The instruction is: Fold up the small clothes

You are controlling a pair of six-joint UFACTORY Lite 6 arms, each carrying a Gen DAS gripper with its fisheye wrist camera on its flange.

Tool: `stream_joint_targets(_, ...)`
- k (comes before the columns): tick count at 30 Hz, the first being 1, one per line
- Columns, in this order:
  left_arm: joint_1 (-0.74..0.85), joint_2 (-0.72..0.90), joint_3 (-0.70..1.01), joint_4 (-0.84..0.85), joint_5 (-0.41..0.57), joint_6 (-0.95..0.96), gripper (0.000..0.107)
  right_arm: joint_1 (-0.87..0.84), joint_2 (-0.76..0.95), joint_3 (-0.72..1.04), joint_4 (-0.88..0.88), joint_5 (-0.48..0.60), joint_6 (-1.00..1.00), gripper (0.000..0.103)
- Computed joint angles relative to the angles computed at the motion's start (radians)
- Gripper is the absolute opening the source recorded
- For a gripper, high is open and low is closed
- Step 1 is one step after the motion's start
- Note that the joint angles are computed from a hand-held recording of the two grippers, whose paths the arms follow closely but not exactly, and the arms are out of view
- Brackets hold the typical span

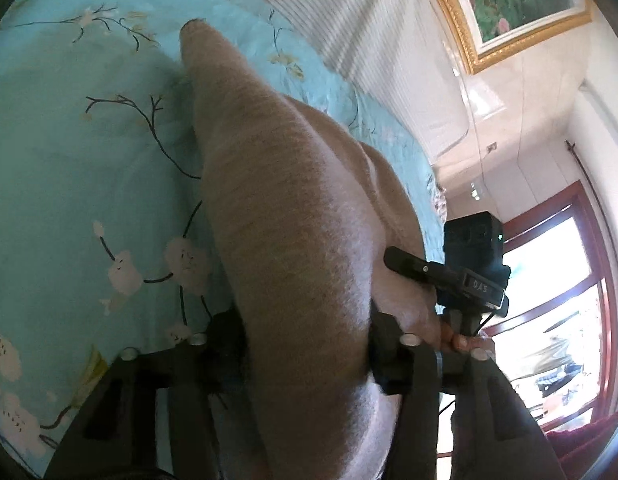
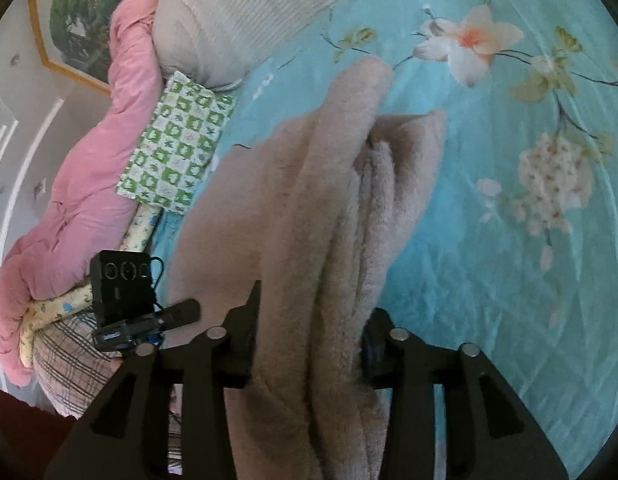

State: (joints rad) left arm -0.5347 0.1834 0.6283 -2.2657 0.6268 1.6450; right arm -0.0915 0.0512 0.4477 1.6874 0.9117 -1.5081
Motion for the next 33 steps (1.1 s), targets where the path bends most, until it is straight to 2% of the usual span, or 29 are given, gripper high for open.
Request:
stream_joint_targets(2, 0.016, 0.010, 0.013, 0.044, 0.003, -0.035, 0.061, 0.002, -0.033, 0.001, -0.042, -0.039, 0.039, 0.050)
stream_joint_targets(3, 0.025, 0.003, 0.014, 0.063, -0.008, -0.052, 0.063, 0.003, -0.065, -0.001, -0.070, -0.066, 0.069, 0.056)
stream_joint_targets(5, 0.055, -0.014, 0.011, 0.092, -0.015, -0.065, 0.066, -0.003, -0.151, -0.009, -0.138, -0.128, 0.144, 0.061)
stream_joint_targets(7, 0.101, -0.020, 0.027, 0.144, -0.016, -0.104, 0.071, -0.028, -0.210, -0.010, -0.176, -0.156, 0.187, 0.063)
stream_joint_targets(9, 0.145, -0.007, 0.075, 0.219, -0.034, -0.169, 0.076, -0.063, -0.213, 0.009, -0.178, -0.145, 0.195, 0.064)
stream_joint_targets(13, 0.184, 0.130, 0.247, 0.339, -0.055, -0.298, 0.077, -0.062, -0.113, 0.097, -0.103, -0.128, 0.165, 0.064)
stream_joint_targets(14, 0.191, 0.169, 0.288, 0.349, -0.051, -0.311, 0.070, -0.046, -0.072, 0.124, -0.083, -0.131, 0.153, 0.064)
stream_joint_targets(15, 0.192, 0.191, 0.313, 0.338, -0.064, -0.300, 0.049, -0.020, -0.014, 0.163, -0.062, -0.137, 0.137, 0.051)
stream_joint_targets(17, 0.174, 0.228, 0.375, 0.352, -0.120, -0.315, 0.034, 0.044, 0.032, 0.218, -0.060, -0.216, 0.153, 0.013)
stream_joint_targets(18, 0.161, 0.220, 0.385, 0.337, -0.169, -0.299, 0.026, 0.061, 0.038, 0.237, -0.047, -0.238, 0.143, 0.013)
stream_joint_targets(20, 0.134, 0.209, 0.387, 0.269, -0.234, -0.233, 0.020, 0.064, 0.015, 0.237, 0.002, -0.250, 0.075, 0.012)
stream_joint_targets(22, 0.110, 0.212, 0.381, 0.162, -0.282, -0.129, 0.019, 0.078, 0.019, 0.245, 0.025, -0.288, 0.032, 0.012)
stream_joint_targets(25, 0.084, 0.231, 0.377, 0.043, -0.334, -0.002, 0.019, 0.124, 0.125, 0.290, 0.044, -0.359, -0.005, 0.012)
stream_joint_targets(26, 0.074, 0.227, 0.377, 0.028, -0.359, 0.014, 0.021, 0.122, 0.151, 0.289, 0.072, -0.345, -0.038, 0.012)
stream_joint_targets(28, 0.072, 0.206, 0.380, 0.119, -0.394, -0.080, 0.028, 0.082, 0.147, 0.274, 0.062, -0.293, -0.024, 0.014)
stream_joint_targets(30, 0.057, 0.153, 0.361, 0.230, -0.462, -0.204, 0.038, 0.059, 0.092, 0.250, 0.012, -0.303, 0.046, 0.028)
stream_joint_targets(33, 0.019, 0.027, 0.285, 0.396, -0.552, -0.388, 0.037, 0.036, -0.079, 0.163, -0.090, -0.357, 0.154, 0.030)
